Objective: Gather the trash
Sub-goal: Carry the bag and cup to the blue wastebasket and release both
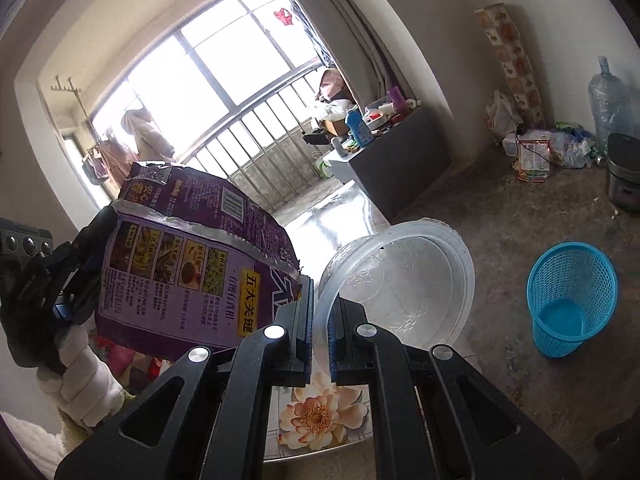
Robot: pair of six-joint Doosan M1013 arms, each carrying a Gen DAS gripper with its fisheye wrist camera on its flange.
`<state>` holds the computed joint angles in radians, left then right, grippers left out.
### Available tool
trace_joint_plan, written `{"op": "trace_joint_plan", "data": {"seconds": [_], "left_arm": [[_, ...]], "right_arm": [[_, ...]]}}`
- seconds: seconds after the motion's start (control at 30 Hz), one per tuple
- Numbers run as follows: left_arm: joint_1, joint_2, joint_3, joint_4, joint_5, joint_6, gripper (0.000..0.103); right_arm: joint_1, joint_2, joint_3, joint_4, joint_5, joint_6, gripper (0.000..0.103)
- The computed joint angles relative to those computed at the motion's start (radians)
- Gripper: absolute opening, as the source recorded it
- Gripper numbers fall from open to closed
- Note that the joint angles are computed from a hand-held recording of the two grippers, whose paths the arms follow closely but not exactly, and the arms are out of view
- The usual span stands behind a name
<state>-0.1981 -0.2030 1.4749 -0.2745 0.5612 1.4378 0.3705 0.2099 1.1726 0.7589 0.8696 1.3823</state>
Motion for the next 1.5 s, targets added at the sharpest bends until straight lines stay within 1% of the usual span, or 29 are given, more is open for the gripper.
{"op": "trace_joint_plan", "data": {"seconds": [0.2, 0.4, 0.53, 0.6, 0.63, 0.73, 0.87, 0.93, 1.0, 1.03, 1.07, 1.1, 1.13, 1.2, 1.23, 1.27, 1.33, 1.5], "left_arm": [[-0.033, 0.140, -0.143, -0.091, 0.053, 0.113, 0.006], [-0.060, 0.311, -0.312, -0.179, 0.159, 0.179, 0.006], [-0.082, 0.424, -0.414, -0.195, 0.232, 0.194, 0.006], [-0.091, 0.482, -0.464, -0.198, 0.273, 0.195, 0.006], [-0.096, 0.510, -0.488, -0.196, 0.292, 0.191, 0.002], [-0.102, 0.598, -0.567, -0.191, 0.360, 0.176, 0.002], [-0.109, 0.701, -0.658, -0.173, 0.431, 0.144, 0.002], [-0.115, 0.747, -0.702, -0.160, 0.458, 0.130, 0.002], [-0.121, 0.786, -0.739, -0.132, 0.465, 0.111, 0.002], [-0.122, 0.804, -0.751, -0.116, 0.463, 0.100, 0.007], [-0.124, 0.826, -0.773, -0.096, 0.484, 0.087, 0.014], [-0.127, 0.850, -0.802, -0.071, 0.517, 0.070, 0.035], [-0.129, 0.870, -0.825, -0.043, 0.544, 0.052, 0.044], [-0.130, 0.887, -0.841, -0.014, 0.570, 0.027, 0.044], [-0.125, 0.893, -0.844, -0.016, 0.572, 0.019, 0.044], [-0.121, 0.889, -0.836, -0.026, 0.566, 0.012, 0.044], [-0.114, 0.882, -0.828, -0.041, 0.562, 0.013, 0.046], [-0.108, 0.846, -0.804, -0.030, 0.535, 0.020, 0.048]], "right_arm": [[-0.058, -0.006, 0.019, -0.010, -0.079, 0.053, 0.006], [-0.115, -0.008, 0.056, -0.129, -0.145, 0.227, 0.006], [-0.156, 0.013, 0.065, -0.183, -0.143, 0.357, 0.006], [-0.175, 0.039, 0.059, -0.184, -0.129, 0.398, 0.006], [-0.185, 0.057, 0.051, -0.186, -0.115, 0.423, 0.006], [-0.212, 0.117, 0.025, -0.163, -0.082, 0.480, 0.007], [-0.244, 0.200, -0.001, -0.070, -0.044, 0.511, 0.007], [-0.256, 0.247, -0.024, -0.024, -0.025, 0.549, 0.007], [-0.271, 0.296, -0.039, 0.057, -0.006, 0.544, 0.007], [-0.274, 0.321, -0.053, 0.055, 0.004, 0.574, 0.010], [-0.276, 0.347, -0.065, 0.056, 0.026, 0.592, 0.030], [-0.281, 0.381, -0.090, 0.050, 0.069, 0.621, 0.046], [-0.282, 0.411, -0.112, 0.014, 0.116, 0.686, 0.062], [-0.285, 0.444, -0.126, -0.029, 0.186, 0.785, 0.062], [-0.288, 0.447, -0.115, -0.025, 0.192, 0.805, 0.062], [-0.292, 0.442, -0.091, -0.004, 0.180, 0.804, 0.062], [-0.293, 0.428, -0.058, -0.005, 0.158, 0.820, 0.062], [-0.295, 0.377, 0.008, 0.002, 0.078, 0.769, 0.062]]}}
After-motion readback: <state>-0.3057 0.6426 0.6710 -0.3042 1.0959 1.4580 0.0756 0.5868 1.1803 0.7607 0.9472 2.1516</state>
